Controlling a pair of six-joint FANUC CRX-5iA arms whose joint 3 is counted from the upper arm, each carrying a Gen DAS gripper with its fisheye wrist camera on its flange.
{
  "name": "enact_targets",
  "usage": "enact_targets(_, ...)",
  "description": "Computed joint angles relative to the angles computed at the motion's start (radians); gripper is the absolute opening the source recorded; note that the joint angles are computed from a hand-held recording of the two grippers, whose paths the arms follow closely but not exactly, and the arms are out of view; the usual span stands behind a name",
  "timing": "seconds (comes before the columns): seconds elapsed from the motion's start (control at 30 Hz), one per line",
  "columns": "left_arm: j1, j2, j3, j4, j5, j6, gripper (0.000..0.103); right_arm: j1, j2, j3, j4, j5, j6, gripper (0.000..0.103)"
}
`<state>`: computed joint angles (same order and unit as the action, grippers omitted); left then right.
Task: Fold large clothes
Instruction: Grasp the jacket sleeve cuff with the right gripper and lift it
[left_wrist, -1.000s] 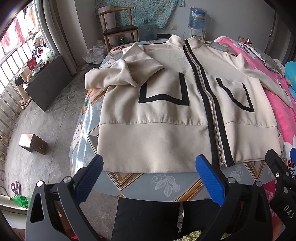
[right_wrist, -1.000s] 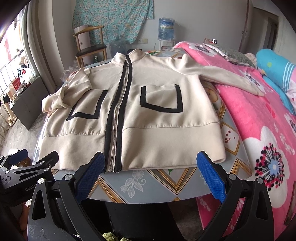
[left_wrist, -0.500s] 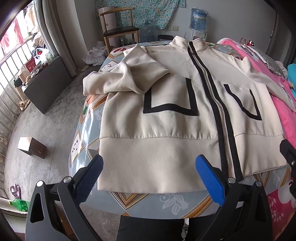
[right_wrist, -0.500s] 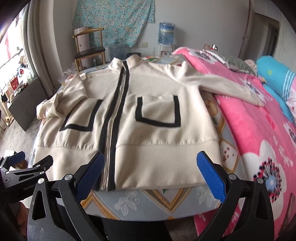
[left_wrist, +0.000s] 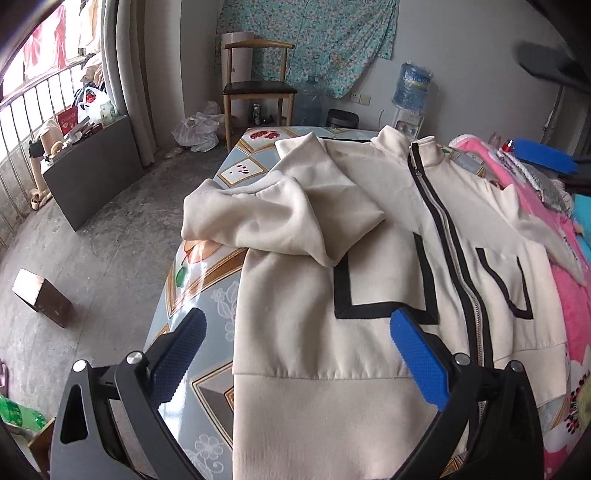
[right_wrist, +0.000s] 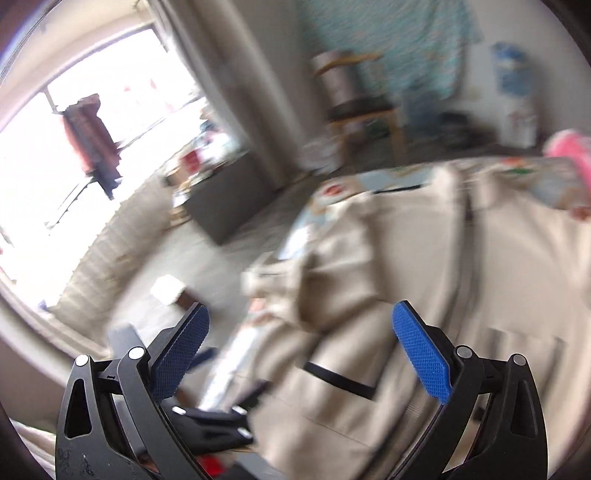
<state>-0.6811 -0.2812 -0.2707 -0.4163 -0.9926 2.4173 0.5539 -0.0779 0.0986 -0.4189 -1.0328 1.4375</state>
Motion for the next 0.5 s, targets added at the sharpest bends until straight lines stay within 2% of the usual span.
enact_targets(0.07, 0.057, -0.026, -0.048, 0.07, 0.068, -0.077, 0.098, -0.02, 0.162, 0.162, -0.081, -0.112, 0.041, 0.096)
enact_targets(0.13, 0.083, -0.032, -0.071, 0.101, 0.094, -0.113, 0.098, -0.03, 0.305, 0.299, -0.128, -0.195, 0.041, 0.096)
enact_targets(0.23, 0.12, -0.036, -0.109, 0.165, 0.135, -0.168, 0.098, -0.012, 0.451, 0.421, -0.098, -0.254, -0.033, 0.095)
enact_targets(0.3, 0.141, -0.04, -0.134, 0.207, 0.16, -0.203, 0.098, -0.017, 0.526, 0.492, -0.101, -0.3, -0.065, 0.092)
enact_targets(0.37, 0.134, -0.036, -0.136, 0.196, 0.158, -0.189, 0.098, -0.021, 0.588, 0.548, -0.107, -0.351, -0.117, 0.086)
enact_targets(0.5, 0.181, -0.057, -0.201, 0.3, 0.233, -0.281, 0.098, -0.025, 0.648, 0.622, -0.119, -0.429, -0.166, 0.074)
